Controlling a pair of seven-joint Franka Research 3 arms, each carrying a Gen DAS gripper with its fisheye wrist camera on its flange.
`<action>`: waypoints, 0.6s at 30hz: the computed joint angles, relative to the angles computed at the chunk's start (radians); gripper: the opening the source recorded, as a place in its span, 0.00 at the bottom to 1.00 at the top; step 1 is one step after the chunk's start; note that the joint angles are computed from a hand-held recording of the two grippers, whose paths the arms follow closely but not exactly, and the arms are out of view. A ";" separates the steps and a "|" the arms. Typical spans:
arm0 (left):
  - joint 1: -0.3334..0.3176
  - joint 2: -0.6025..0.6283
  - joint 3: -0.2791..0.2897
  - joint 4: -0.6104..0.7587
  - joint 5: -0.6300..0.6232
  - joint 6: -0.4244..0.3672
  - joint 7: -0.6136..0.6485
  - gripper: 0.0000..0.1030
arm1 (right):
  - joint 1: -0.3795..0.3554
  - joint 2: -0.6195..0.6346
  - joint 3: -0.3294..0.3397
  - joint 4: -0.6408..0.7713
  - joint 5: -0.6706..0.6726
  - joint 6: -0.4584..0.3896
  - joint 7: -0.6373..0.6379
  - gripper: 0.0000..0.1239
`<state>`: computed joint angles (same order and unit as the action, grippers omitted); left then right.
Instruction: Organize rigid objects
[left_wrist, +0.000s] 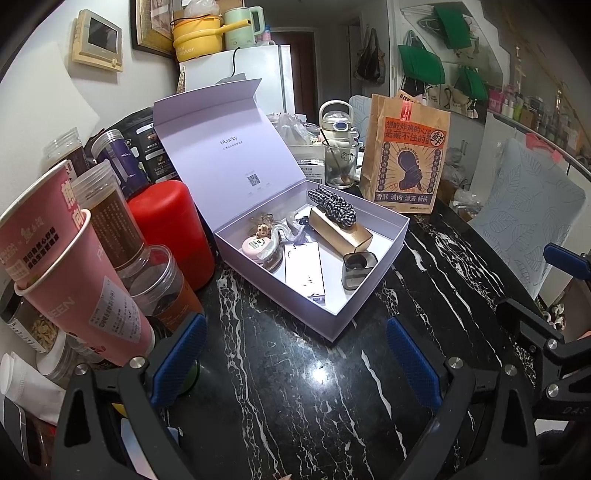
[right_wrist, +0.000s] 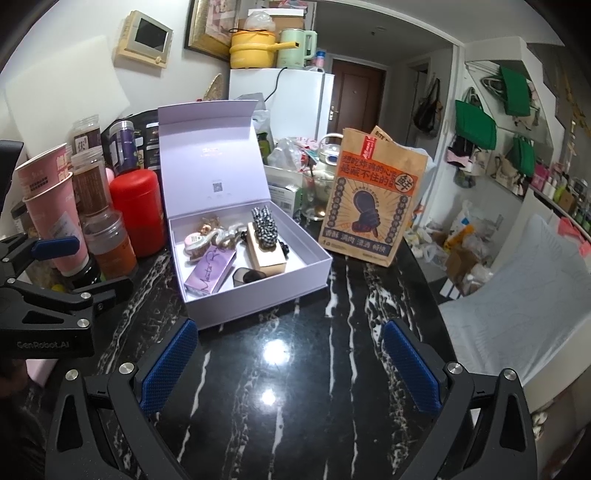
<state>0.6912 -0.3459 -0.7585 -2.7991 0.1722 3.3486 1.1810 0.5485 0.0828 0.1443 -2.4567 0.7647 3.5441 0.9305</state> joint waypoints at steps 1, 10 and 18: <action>-0.004 0.003 0.005 0.000 0.002 0.000 0.002 0.96 | 0.001 0.001 0.000 0.002 0.003 -0.001 -0.003 0.83; -0.014 0.017 0.012 0.000 -0.015 0.004 0.025 0.96 | 0.011 0.003 -0.008 0.009 0.015 -0.018 -0.018 0.83; 0.017 0.018 -0.020 0.006 -0.013 -0.003 0.026 0.96 | 0.036 0.019 -0.017 0.035 0.104 -0.019 -0.098 0.83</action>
<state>0.7082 -0.3276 -0.7782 -2.7935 0.1596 3.3456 1.2073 0.5846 0.1016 0.1272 -2.4216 0.8684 3.5247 0.8321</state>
